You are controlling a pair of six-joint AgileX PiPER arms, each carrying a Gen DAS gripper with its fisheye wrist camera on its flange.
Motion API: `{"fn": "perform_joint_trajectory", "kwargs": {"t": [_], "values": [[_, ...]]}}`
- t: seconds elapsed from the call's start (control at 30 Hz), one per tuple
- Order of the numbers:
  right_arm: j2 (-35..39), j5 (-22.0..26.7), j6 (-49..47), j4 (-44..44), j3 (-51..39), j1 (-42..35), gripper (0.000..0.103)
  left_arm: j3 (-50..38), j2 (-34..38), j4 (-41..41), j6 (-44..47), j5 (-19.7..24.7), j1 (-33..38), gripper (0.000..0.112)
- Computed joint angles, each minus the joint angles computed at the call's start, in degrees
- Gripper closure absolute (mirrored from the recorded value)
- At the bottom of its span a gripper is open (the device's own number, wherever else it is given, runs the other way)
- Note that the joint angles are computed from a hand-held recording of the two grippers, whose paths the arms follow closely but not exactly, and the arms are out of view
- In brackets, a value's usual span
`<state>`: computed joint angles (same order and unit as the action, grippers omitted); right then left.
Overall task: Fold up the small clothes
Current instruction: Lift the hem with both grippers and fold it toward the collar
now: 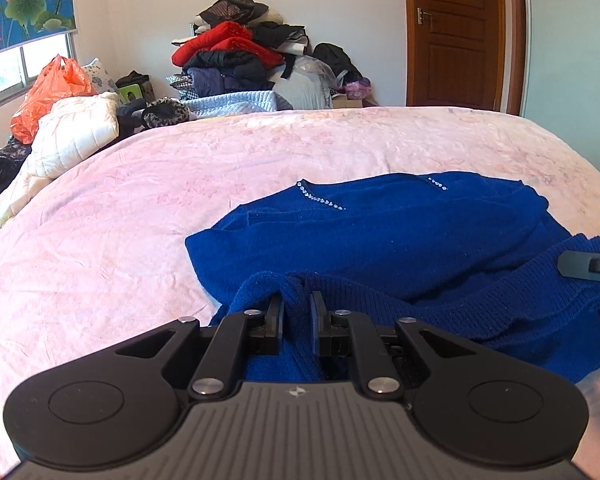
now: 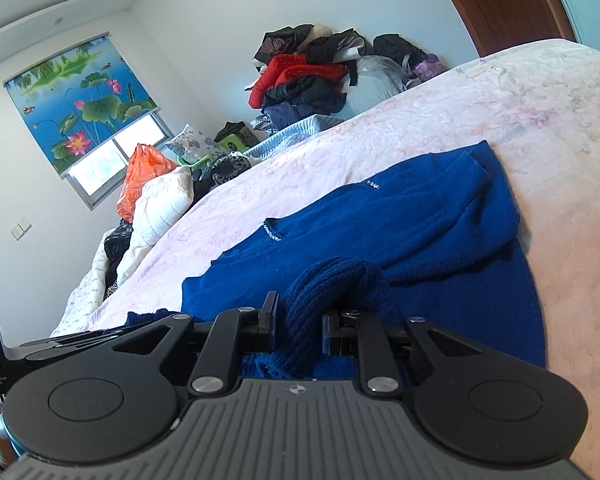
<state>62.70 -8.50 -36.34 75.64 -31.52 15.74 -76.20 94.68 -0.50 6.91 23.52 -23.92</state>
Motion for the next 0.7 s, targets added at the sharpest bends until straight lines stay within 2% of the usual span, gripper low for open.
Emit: {"fn": "perform_joint_trajectory", "kwargs": {"t": [0.03,0.13,0.33,0.7], "values": [[0.2,0.0,0.1,-0.1,-0.1,0.0,0.080,-0.3,0.3,0.3,-0.5,0.2,-0.1,0.100],[0.9,1.0,7.7,-7.6,0.0,-1.2,0.080,-0.9,1.0,1.8,-2.3,0.4,-0.5,0.100],[1.4,1.4,13.5,-13.1,0.2,-2.1,0.080,-1.5,1.7,2.9,-3.2,0.9,-0.9,0.100],[1.6,2.3,10.6,-12.0,-2.0,-3.2,0.080,-3.1,2.1,3.3,-3.8,1.0,-0.7,0.100]]}}
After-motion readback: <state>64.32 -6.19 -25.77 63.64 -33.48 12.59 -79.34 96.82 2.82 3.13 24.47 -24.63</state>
